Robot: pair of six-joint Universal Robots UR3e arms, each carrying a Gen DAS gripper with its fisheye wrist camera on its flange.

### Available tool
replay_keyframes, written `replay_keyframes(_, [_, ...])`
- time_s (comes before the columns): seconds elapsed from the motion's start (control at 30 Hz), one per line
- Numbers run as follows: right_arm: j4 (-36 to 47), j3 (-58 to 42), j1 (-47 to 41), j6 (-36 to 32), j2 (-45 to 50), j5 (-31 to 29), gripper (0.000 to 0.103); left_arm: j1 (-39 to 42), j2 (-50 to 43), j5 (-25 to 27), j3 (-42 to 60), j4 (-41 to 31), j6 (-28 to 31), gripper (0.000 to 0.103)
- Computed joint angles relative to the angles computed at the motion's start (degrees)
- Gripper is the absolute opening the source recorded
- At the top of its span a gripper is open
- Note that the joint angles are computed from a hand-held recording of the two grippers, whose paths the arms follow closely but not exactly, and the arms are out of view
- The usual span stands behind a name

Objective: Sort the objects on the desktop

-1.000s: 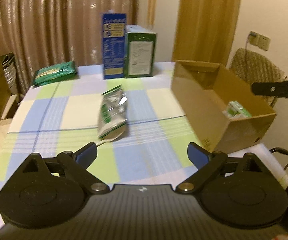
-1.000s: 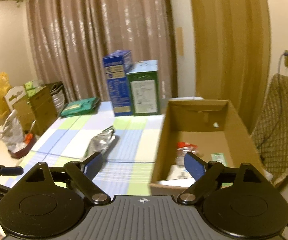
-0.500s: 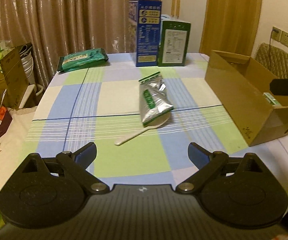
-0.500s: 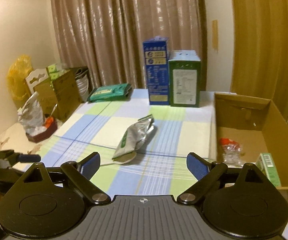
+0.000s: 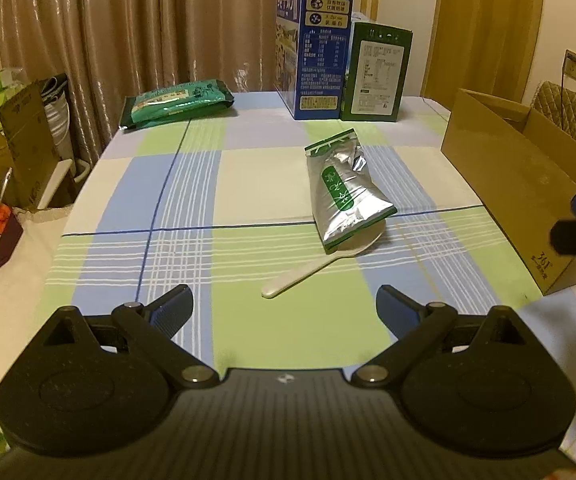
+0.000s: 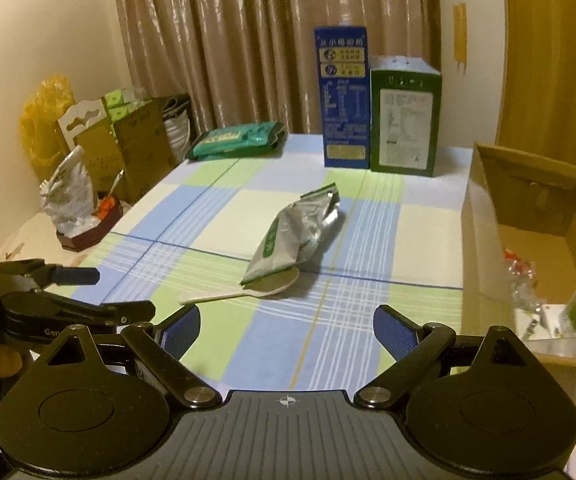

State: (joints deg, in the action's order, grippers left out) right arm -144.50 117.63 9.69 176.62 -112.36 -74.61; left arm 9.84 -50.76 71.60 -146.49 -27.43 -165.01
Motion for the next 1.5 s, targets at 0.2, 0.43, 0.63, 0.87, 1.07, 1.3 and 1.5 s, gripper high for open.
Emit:
replay_keyframes(0.2, [-5.4, 0.2, 0.6, 0.4, 6.9, -0.8, 0.091, -3.3, -15.2, 1.3, 2.8, 12.2, -0.3, 0.096])
replay_keyframes(0.43, [-10.8, 0.2, 0.1, 0.8, 13.8, -0.7, 0.091, -4.5, -28.5, 2.2, 7.9, 17.3, 4.6, 0.092])
replay_keyframes(0.63, [-13.5, 0.5, -0.6, 1.2, 17.0, -0.4, 0.091, -2.1, -34.7, -2.5, 11.1, 15.1, 11.0, 0.069])
replay_keyframes(0.87, [-14.5, 1.1, -1.1, 1.6, 18.2, 0.6, 0.091, -4.6, -41.3, -1.3, 13.1, 16.9, 12.7, 0.040])
replay_keyframes(1.07, [-14.5, 2.0, -1.4, 2.3, 17.4, 0.7, 0.091, -6.7, -41.6, -1.8, 13.5, 16.4, 12.1, 0.014])
replay_keyframes(1.3, [-13.7, 4.5, -2.4, 2.7, 14.2, 1.3, 0.091, -8.8, -35.3, -4.1, 13.2, 5.5, 10.4, 0.008])
replay_keyframes(1.5, [-13.3, 7.1, -3.7, 1.3, 11.6, 1.7, 0.091, -11.3, -31.4, -4.3, 11.1, 3.9, 9.3, 0.010])
